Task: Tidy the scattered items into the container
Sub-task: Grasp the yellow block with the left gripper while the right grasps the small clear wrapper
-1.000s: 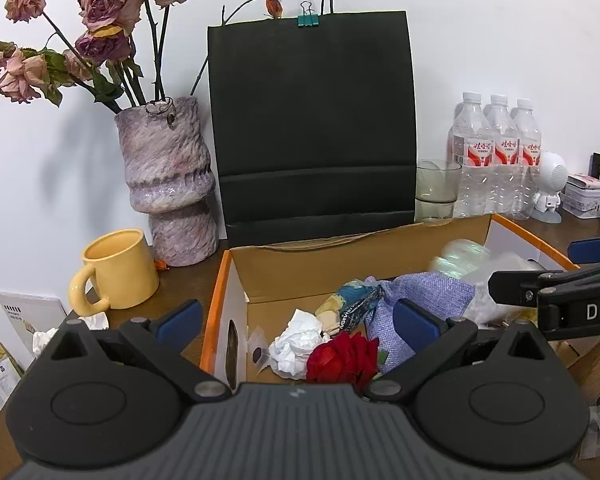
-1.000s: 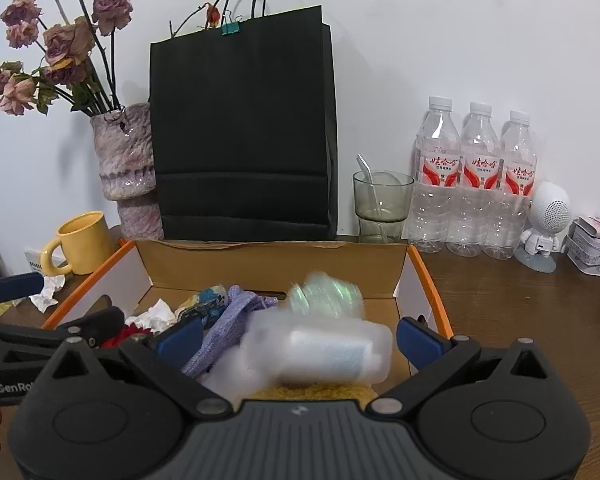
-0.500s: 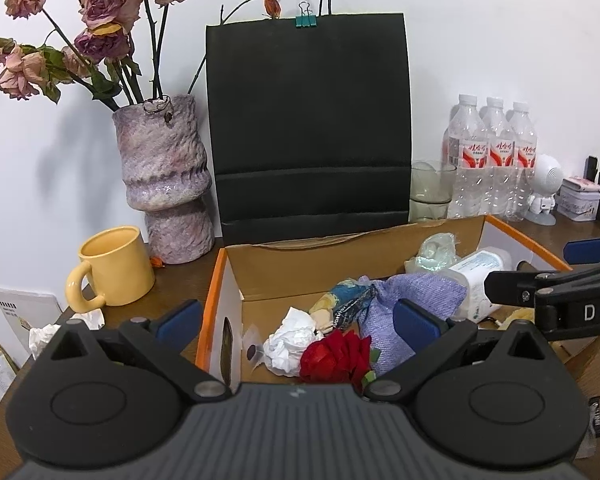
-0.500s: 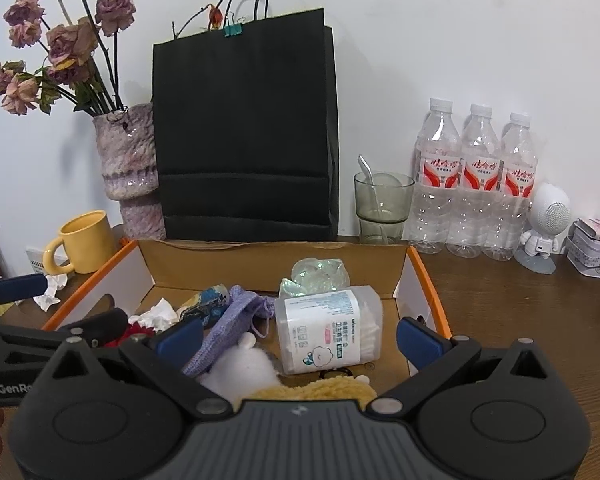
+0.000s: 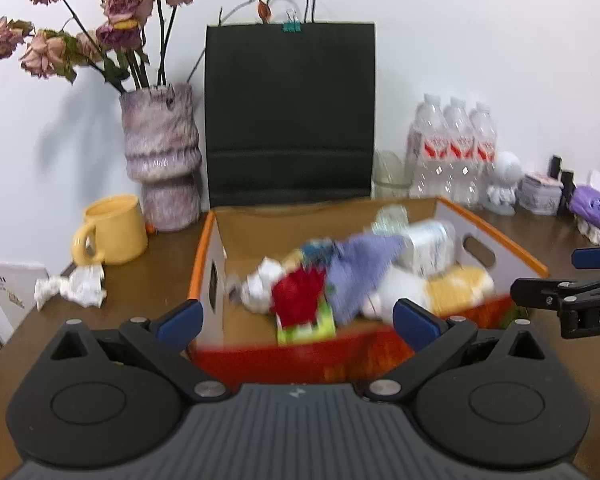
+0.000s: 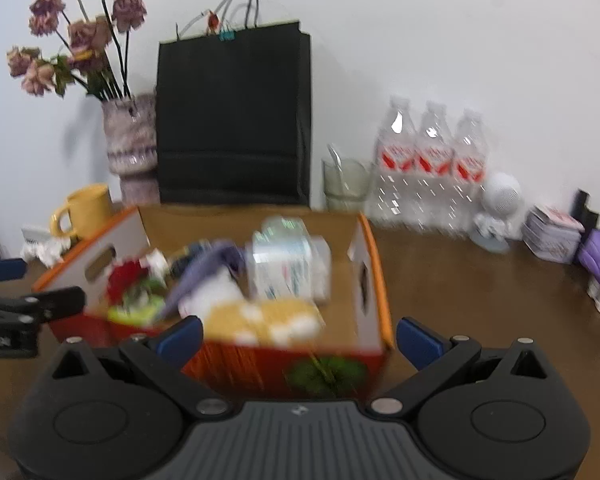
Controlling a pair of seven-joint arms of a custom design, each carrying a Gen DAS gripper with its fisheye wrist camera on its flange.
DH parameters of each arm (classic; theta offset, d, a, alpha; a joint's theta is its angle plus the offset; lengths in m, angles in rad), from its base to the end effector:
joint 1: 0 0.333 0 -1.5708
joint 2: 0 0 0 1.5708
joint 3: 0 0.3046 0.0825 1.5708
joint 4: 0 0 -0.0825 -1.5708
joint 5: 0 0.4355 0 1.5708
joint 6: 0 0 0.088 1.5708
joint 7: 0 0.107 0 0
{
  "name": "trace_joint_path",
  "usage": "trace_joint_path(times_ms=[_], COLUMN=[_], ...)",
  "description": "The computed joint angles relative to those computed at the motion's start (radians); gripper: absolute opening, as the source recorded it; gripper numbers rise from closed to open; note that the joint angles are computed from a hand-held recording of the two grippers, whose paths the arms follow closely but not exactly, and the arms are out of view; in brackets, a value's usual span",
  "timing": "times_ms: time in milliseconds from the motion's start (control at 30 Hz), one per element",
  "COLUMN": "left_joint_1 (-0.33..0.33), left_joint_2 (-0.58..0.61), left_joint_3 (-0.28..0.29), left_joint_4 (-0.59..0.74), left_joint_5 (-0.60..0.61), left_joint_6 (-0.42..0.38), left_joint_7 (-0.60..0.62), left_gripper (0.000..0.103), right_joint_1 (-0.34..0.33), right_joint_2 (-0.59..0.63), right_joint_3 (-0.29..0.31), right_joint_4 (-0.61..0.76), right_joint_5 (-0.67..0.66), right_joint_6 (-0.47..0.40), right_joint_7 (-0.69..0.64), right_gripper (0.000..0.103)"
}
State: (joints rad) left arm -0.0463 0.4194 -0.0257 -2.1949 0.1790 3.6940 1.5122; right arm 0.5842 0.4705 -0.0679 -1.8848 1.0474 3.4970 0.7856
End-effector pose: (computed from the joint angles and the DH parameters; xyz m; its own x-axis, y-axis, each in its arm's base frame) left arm 0.6207 -0.0674 0.2692 -0.1955 -0.9803 -0.0278 -0.4609 0.1169 -0.8797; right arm 0.6322 0.2446 0.3148 0.1411 -0.9900 0.0029 -0.5233 -0.0771 -0.8486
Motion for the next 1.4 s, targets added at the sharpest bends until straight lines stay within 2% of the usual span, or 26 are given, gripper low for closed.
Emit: trace_joint_path(times_ms=[100, 200, 333, 433, 567, 633, 867, 933, 1000, 1067, 1133, 1167, 1200, 1233, 1267, 1300, 1400], left_joint_1=[-0.006, -0.033, -0.033, -0.043, -0.032, -0.019, 0.027, 0.047, 0.085, 0.100, 0.123, 0.123, 0.122, 0.123, 0.121, 0.121, 0.126], left_joint_2=[-0.011, -0.008, 0.003, 0.011, 0.020, 0.027, 0.046, 0.049, 0.054, 0.057, 0.061, 0.062, 0.062, 0.062, 0.062, 0.062, 0.062], left_joint_3=[-0.001, 0.010, 0.006, 0.012, 0.004, -0.004, -0.030, -0.041, -0.067, -0.074, -0.087, -0.085, -0.082, -0.081, -0.079, -0.076, -0.075], left_joint_4=[-0.041, -0.070, -0.088, -0.090, -0.080, -0.069, -0.038, -0.030, -0.021, -0.018, -0.011, -0.010, -0.010, -0.009, -0.010, -0.010, -0.015], left_joint_5=[-0.006, -0.045, -0.046, -0.053, -0.037, -0.008, 0.090, 0.128, 0.192, 0.233, 0.285, 0.297, 0.304, 0.313, 0.318, 0.323, 0.338], left_joint_6=[-0.007, -0.007, -0.018, -0.022, -0.032, -0.044, -0.071, -0.081, -0.089, -0.086, -0.084, -0.082, -0.080, -0.078, -0.075, -0.072, -0.053], left_joint_7=[0.001, 0.028, 0.035, 0.050, 0.042, 0.032, -0.023, -0.047, -0.087, -0.109, -0.136, -0.141, -0.145, -0.151, -0.153, -0.156, -0.171], left_gripper=[0.103, 0.103, 0.103, 0.099, 0.094, 0.086, 0.069, 0.062, 0.053, 0.046, 0.036, 0.028, 0.028, 0.028, 0.028, 0.027, 0.027], right_joint_1=[0.018, -0.004, -0.003, -0.001, -0.082, -0.115, -0.151, -0.109, -0.080, -0.001, 0.040, 0.067, 0.091, 0.091, 0.056, 0.013, 0.008], right_joint_2=[-0.019, -0.028, -0.025, -0.023, -0.038, -0.040, -0.021, -0.014, -0.007, 0.006, 0.011, 0.015, 0.018, 0.018, 0.012, 0.006, 0.003], right_joint_3=[-0.014, 0.011, 0.015, 0.013, 0.085, 0.111, 0.134, 0.093, 0.062, -0.014, -0.053, -0.079, -0.101, -0.101, -0.070, -0.029, -0.024], right_joint_4=[-0.052, -0.087, -0.115, -0.119, -0.159, -0.172, -0.175, -0.163, -0.149, -0.136, -0.133, -0.132, -0.131, -0.132, -0.135, -0.144, -0.151], right_joint_5=[0.053, 0.079, 0.104, 0.127, -0.003, -0.087, -0.310, -0.312, -0.317, -0.289, -0.277, -0.264, -0.252, -0.255, -0.275, -0.311, -0.330], right_joint_6=[0.006, 0.000, -0.004, -0.009, 0.009, 0.005, 0.001, -0.022, -0.056, -0.067, -0.070, -0.071, -0.070, -0.068, -0.078, -0.073, -0.059], right_joint_7=[-0.030, -0.031, -0.043, -0.056, 0.060, 0.133, 0.285, 0.286, 0.293, 0.285, 0.282, 0.276, 0.267, 0.265, 0.272, 0.295, 0.309], right_gripper=[0.103, 0.103, 0.103, 0.100, 0.098, 0.096, 0.074, 0.064, 0.047, 0.047, 0.045, 0.042, 0.034, 0.028, 0.017, 0.017, 0.014])
